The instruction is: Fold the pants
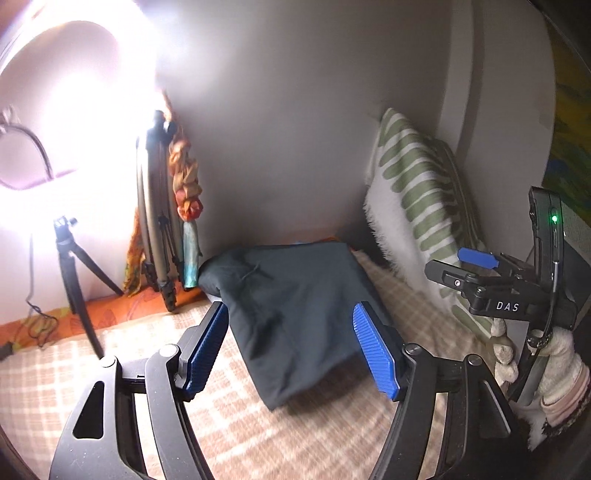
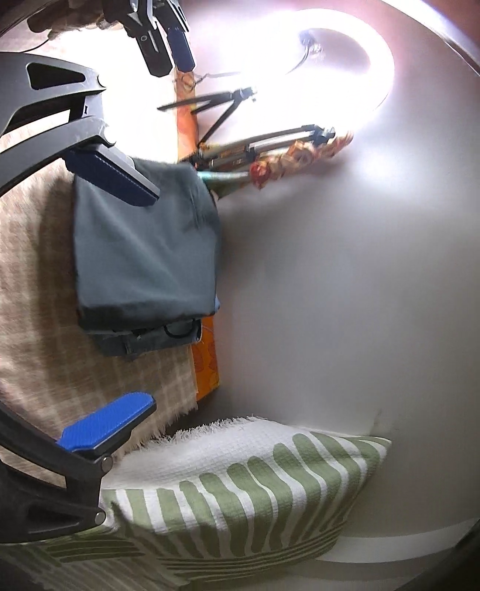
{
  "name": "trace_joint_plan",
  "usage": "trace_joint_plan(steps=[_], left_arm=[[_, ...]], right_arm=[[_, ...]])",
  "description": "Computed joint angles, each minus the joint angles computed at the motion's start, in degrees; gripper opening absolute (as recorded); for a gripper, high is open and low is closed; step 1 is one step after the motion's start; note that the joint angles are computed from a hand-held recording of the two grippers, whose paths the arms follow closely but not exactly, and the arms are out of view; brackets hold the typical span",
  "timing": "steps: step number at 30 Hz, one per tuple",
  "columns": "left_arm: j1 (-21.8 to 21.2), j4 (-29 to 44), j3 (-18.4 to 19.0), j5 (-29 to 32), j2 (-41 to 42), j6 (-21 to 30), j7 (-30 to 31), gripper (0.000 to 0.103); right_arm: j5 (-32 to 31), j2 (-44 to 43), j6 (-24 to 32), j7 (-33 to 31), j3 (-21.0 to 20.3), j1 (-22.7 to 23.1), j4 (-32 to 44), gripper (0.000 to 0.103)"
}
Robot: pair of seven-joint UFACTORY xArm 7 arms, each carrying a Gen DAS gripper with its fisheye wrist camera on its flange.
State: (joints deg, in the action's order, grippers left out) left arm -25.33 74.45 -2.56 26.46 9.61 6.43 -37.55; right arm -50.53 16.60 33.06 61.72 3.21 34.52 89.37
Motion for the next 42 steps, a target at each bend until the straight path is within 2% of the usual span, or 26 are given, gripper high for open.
trace_joint_plan(steps=[1, 3, 7, 10, 17, 24, 30, 35, 42], left_arm=[[-1.05, -1.63, 0.81, 2.21, -1.96, -0.09, -1.64, 0.07], [-1.35, -4.26, 0.67, 6.07, -5.31, 0.11, -4.84, 0.078], [0.56, -9.76, -2.16, 11.25, -12.23, 0.86, -9.91, 0.08], [2.4, -13.95, -4.69, 11.82, -17.4, 1.53, -10.96, 0.08], [6.2, -24.49, -10.47, 8.17, -31.1, 3.9, -10.64, 0.081], [6.27, -33.66, -12.79, 1.11, -43.36, 6.09, -7.96, 0.081], [4.99, -37.88, -13.73, -4.29, -50.65, 7.84, -4.3, 0.081], [5.06, -39.73, -15.92, -7.72, -55.31, 10.18, -1.47, 0.081], [6.98, -41.29, -18.71, -12.56, -58.13, 11.07, 1.37, 0.083]], right_arm=[[-0.63, -0.91, 0.53, 0.56, 0.13, 0.64, -0.65, 0.103], [-2.32, -2.81, 2.11, 2.0, 0.88, 1.84, -1.87, 0.103], [-4.52, -6.24, 4.41, 4.39, 3.69, 3.04, -4.03, 0.103], [-6.53, -8.67, 6.58, 7.13, 6.1, 3.94, -5.62, 0.103], [-9.1, -12.44, 15.81, 11.94, 12.47, 7.14, -7.64, 0.103], [-10.29, -12.96, 23.45, 17.99, 17.01, 11.88, -7.08, 0.103], [-11.03, -12.37, 30.53, 21.92, 19.2, 16.81, -5.47, 0.103], [-11.88, -12.21, 33.62, 24.8, 19.8, 19.51, -4.77, 0.103], [-11.96, -11.83, 33.5, 26.33, 19.67, 20.7, -4.65, 0.103]])
